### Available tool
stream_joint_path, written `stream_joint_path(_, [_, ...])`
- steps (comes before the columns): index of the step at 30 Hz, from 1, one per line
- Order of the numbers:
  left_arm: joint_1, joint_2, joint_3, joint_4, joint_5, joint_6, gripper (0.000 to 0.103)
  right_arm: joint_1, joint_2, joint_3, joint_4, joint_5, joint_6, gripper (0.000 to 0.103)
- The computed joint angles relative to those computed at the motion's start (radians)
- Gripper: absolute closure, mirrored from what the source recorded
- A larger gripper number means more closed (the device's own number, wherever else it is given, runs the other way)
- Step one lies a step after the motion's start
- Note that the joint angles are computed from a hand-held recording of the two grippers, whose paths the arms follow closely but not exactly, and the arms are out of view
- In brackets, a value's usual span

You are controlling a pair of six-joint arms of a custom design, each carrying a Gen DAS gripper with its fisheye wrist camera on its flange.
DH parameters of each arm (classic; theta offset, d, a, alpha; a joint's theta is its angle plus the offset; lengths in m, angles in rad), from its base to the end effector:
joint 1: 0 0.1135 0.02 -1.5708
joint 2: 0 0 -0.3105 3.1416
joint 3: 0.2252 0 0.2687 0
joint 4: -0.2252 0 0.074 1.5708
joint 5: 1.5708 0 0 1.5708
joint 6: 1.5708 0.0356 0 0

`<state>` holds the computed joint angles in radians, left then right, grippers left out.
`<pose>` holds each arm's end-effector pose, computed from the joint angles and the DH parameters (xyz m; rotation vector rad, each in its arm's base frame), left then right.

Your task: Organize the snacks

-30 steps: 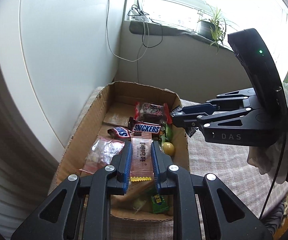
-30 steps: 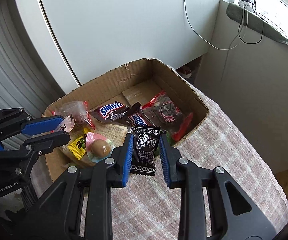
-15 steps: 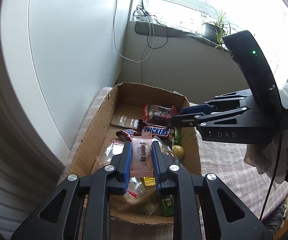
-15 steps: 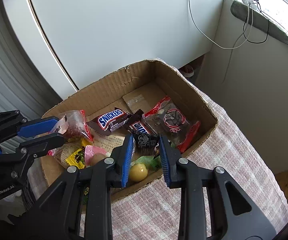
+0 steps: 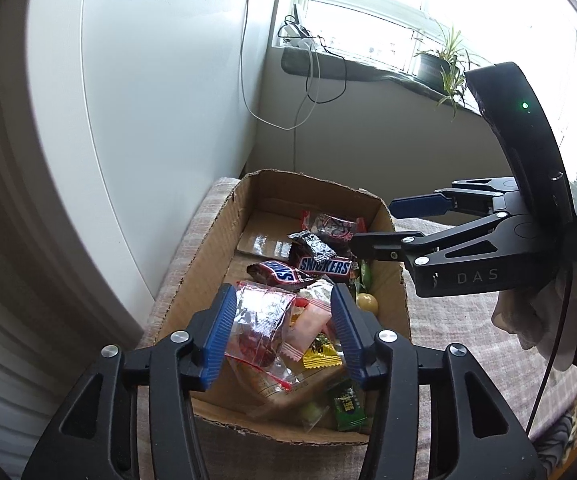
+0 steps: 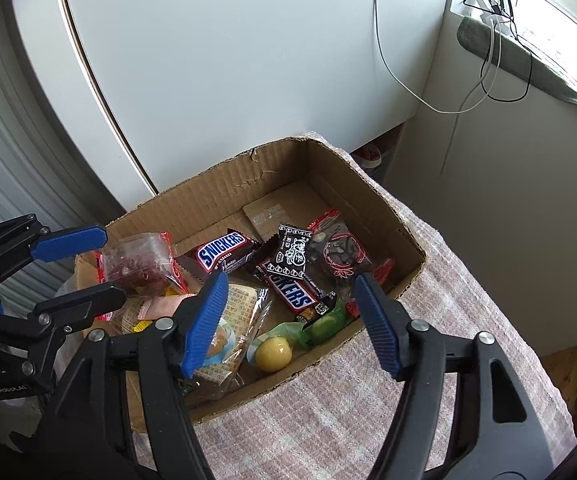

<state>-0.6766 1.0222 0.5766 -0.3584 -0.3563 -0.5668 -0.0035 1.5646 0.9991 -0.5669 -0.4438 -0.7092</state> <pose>0.1596 -0.1123 0.2424 -0.0408 2.3201 -0.2050 0.3165 0.0142 0.2382 -1.0058 2.3588 0.3425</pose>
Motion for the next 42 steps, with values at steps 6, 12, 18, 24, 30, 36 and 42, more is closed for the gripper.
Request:
stream_joint_path(6, [-0.053,-0.024,0.011,-0.049,-0.056,-0.038,0.045,-0.018,-0.026,-0.011,-0.005,-0.008,0.002,0.022])
stream_joint_path(12, [-0.103,-0.048,0.018,-0.097,-0.103,-0.084,0.038,-0.056,-0.066,-0.036,-0.019,-0.028,-0.012,0.022])
stream_joint_path(18, [-0.166,-0.058,0.026,-0.15,-0.161,-0.139,0.038,-0.092,-0.127,-0.085,-0.009,-0.037,-0.032,0.022])
stream_joint_path(24, [-0.214,-0.064,0.027,-0.185,-0.227,-0.181,0.036,-0.142,-0.227,-0.187,0.087,-0.02,0.033,0.013])
stream_joint_path(30, [-0.299,-0.062,0.021,-0.244,-0.31,-0.282,0.034,-0.225,-0.334,-0.301,0.142,-0.044,0.067,0.012])
stream_joint_path(36, [-0.444,-0.012,0.056,-0.365,-0.431,-0.465,0.027,-0.341,-0.432,-0.378,0.128,-0.112,0.048,0.011])
stream_joint_path(42, [-0.548,0.04,0.089,-0.463,-0.499,-0.633,0.023,-0.452,-0.473,-0.406,0.075,-0.173,-0.009,0.011])
